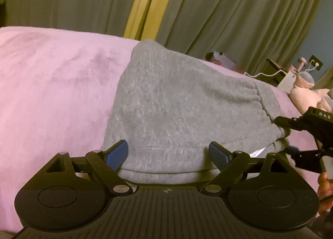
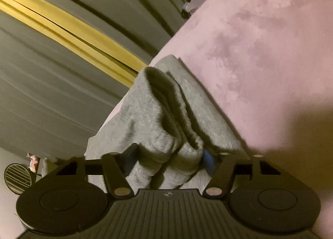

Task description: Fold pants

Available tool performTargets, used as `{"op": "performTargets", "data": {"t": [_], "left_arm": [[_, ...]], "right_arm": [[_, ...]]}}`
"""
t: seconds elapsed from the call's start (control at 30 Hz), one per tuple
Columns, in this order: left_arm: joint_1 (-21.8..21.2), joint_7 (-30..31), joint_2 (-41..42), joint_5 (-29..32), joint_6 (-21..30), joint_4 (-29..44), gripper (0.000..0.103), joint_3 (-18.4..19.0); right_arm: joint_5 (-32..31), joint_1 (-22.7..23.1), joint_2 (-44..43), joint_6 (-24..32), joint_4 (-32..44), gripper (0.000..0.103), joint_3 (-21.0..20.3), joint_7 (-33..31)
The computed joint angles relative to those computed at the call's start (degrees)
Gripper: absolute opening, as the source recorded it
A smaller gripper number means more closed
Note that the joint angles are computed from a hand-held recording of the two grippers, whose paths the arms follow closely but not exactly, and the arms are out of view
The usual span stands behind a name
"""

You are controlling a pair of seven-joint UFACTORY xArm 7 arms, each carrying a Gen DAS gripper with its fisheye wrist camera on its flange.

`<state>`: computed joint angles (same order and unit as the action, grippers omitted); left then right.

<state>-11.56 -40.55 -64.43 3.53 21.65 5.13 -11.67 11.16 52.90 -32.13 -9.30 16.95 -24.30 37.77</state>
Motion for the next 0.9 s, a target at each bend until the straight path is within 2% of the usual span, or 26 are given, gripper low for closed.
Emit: {"op": "performTargets", "data": {"t": [0.1, 0.23, 0.3, 0.33, 0.4, 0.47, 0.53, 0.57, 0.67, 0.73, 0.77, 0.8, 0.87, 0.9], "left_arm": [[0.2, -0.9, -2.24, -0.45, 0.54, -0.53, 0.09, 0.28], [0.79, -2.19, -4.84, -1.55, 2.25, -1.4, 0.09, 1.55], [1.61, -2.71, -5.47, -1.63, 3.7, -1.24, 0.09, 1.58], [2.21, -2.98, -5.32, -1.52, 4.71, -0.96, 0.09, 1.38], [3.12, -3.5, -4.51, -1.55, 6.36, -0.63, 0.09, 1.56], [3.81, -4.41, -4.18, -2.2, 7.42, -0.77, 0.09, 2.39], [4.36, -5.34, -5.81, -2.77, 7.35, -1.43, 0.09, 2.97], [5.18, -6.1, -6.71, -2.36, 7.35, -1.52, 0.09, 2.01], [7.51, -7.54, -8.35, 0.09, 6.09, -1.23, 0.09, -0.82], [8.58, -7.01, -6.75, 1.65, 2.06, -0.48, 0.09, -1.14], [9.27, -6.65, -5.66, 2.39, -0.28, -0.1, 0.09, -1.36], [10.14, -6.24, -3.98, 3.11, -2.91, 0.5, 0.091, -1.65], [12.16, -5.1, 0.74, 4.5, -9.91, 1.64, 0.092, -2.37], [13.56, -4.94, 3.01, 5.0, -12.55, 2.42, 0.093, -3.38]], "right_arm": [[-1.04, -7.35, -2.43, 1.16, -0.82, 0.042, 8.46, -0.24], [-0.76, -11.12, -6.85, -0.04, -3.36, 0.041, 13.4, 1.0], [-0.9, -14.88, -6.84, 2.06, -3.87, 0.041, 16.94, 2.16], [-1.31, -18.14, -6.01, 5.12, -3.31, 0.042, 19.84, 2.48], [-2.91, -23.69, -3.54, 9.61, -1.54, 0.06, 24.61, 1.91], [-5.25, -30.14, -4.66, 11.86, -0.47, 0.07, 30.98, 2.13], [-8.6, -38.54, -7.91, 12.98, -0.11, 0.07, 39.65, 4.86], [-10.25, -41.93, -10.06, 13.22, -0.24, 0.07, 43.13, 6.36], [-13.73, -46.35, -13.78, 7.59, -1.7, 0.068, 47.7, 8.4], [-15.66, -50.78, -12.76, 0.63, -1.93, 0.057, 52.2, 8.52], [-16.56, -51.85, -11.31, -2.8, -1.82, 0.047, 53.33, 7.38], [-17.8, -50.52, -8.64, -4.65, -1.24, 0.044, 52.07, 5.8], [-17.66, -45.52, -3.16, -4.49, 0.07, 0.041, 47.72, 3.14], [-17.27, -44.99, -0.66, -3.16, 0.99, 0.041, 47.28, 3.1]]}}
